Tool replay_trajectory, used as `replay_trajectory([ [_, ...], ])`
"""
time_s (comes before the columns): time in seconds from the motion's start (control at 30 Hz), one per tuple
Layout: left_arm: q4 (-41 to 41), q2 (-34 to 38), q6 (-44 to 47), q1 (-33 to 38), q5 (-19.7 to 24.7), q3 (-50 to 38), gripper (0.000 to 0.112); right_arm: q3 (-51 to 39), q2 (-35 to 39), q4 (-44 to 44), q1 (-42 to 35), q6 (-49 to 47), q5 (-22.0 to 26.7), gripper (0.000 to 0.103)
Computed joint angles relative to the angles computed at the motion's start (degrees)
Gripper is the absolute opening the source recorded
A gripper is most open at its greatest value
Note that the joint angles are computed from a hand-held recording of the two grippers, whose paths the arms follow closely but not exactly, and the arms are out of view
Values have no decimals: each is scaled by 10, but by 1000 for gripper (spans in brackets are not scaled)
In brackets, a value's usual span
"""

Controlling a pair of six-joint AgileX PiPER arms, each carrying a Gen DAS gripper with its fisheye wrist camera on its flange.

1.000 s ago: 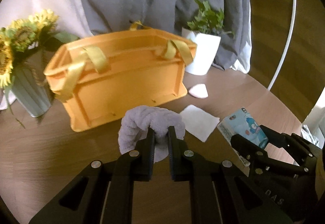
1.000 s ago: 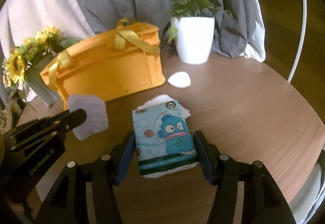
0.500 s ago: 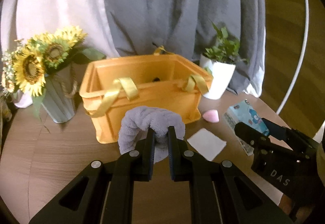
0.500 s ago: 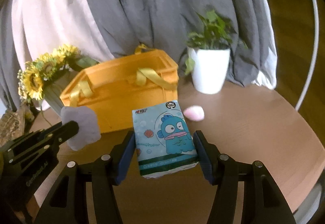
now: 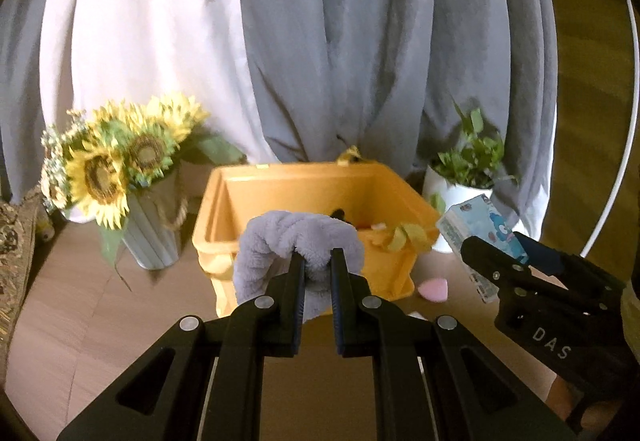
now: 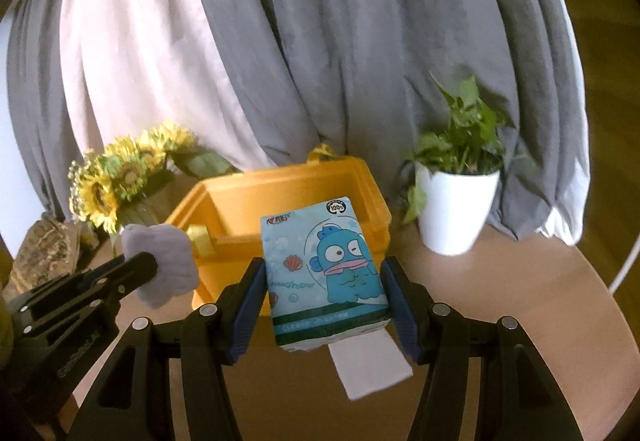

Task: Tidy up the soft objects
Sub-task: 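Lift and carry the tissue pack and wristband over the orange crate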

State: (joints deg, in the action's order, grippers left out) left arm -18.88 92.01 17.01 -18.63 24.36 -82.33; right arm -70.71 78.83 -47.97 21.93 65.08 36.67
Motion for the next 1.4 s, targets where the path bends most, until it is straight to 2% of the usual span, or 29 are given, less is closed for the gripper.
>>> replay_trajectory([
  [0.2,70,4,-70,-10,-10,-28,13,-27,10,48,-30,-66,-43,59],
  [0.23,77,5,-77,-12,-11,-32,13,-35,12,68,-35,-95,-46,59],
  [0.6,143,31,-136,-20,-24,-89,13,-92,39,126,-65,-177,-80,59],
  [0.87,176,75,-166,-19,-21,-155,13,-147,74,171,-85,-247,-97,59],
  [1.17,181,164,-160,-11,14,-271,13,-231,149,260,-111,-354,-103,59],
  [1.4,182,259,-148,-7,83,-401,13,-312,226,340,-130,-437,-81,59],
])
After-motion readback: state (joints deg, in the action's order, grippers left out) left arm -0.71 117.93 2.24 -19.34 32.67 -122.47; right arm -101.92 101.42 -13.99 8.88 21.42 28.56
